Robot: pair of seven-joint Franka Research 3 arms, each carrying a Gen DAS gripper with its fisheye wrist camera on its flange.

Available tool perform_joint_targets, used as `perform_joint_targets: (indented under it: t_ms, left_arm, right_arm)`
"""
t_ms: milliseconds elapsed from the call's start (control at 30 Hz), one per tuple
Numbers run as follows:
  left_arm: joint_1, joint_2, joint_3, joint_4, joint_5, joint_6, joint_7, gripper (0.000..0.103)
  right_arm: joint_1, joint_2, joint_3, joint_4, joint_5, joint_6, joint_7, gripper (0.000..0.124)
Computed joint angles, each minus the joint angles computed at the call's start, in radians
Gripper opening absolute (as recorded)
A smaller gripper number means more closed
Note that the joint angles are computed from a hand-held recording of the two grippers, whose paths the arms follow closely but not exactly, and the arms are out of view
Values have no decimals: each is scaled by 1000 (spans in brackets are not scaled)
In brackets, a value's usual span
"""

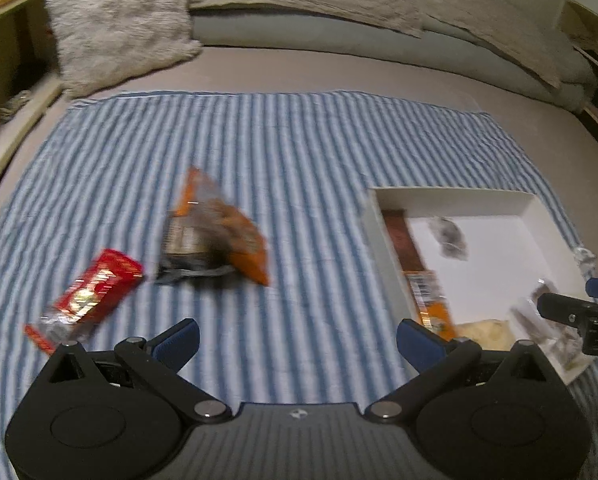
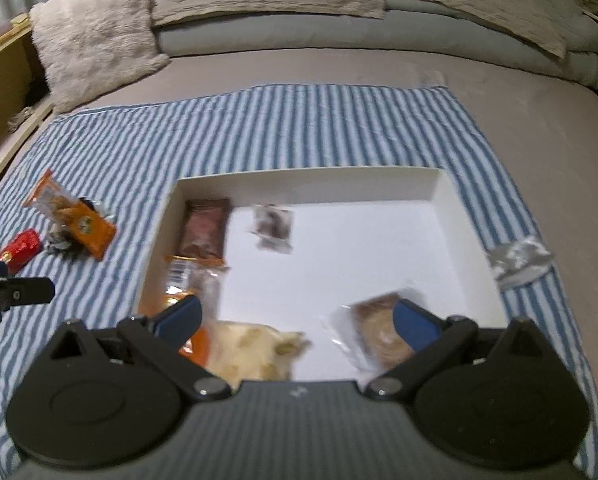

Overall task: Organize snacks
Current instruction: 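Withdraw both tools from the tray toward the remaining snacks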

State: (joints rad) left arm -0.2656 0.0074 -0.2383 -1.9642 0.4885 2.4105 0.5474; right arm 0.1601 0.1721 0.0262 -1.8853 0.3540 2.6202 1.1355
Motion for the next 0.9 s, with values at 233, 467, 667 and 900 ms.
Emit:
perform_joint_targets:
  t_ms: [233,467,667,900]
  left_arm:
    - [38,-81,19,-91,-12,13,-13,103]
    - [86,-146,31,-163,-26,35,-22,103]
    - [126,-172,40,-193,-13,18,-30,103]
    - [171,-169,51,-217,39,5,-58,103]
  right_arm:
    - [35,28,26,46,14,-12,0,103]
    - [59,67,64,101,85,-9,-29,103]
    - [84,112,93,149,155,25,-73,103]
    - [113,180,115,212,178,80,-43,103]
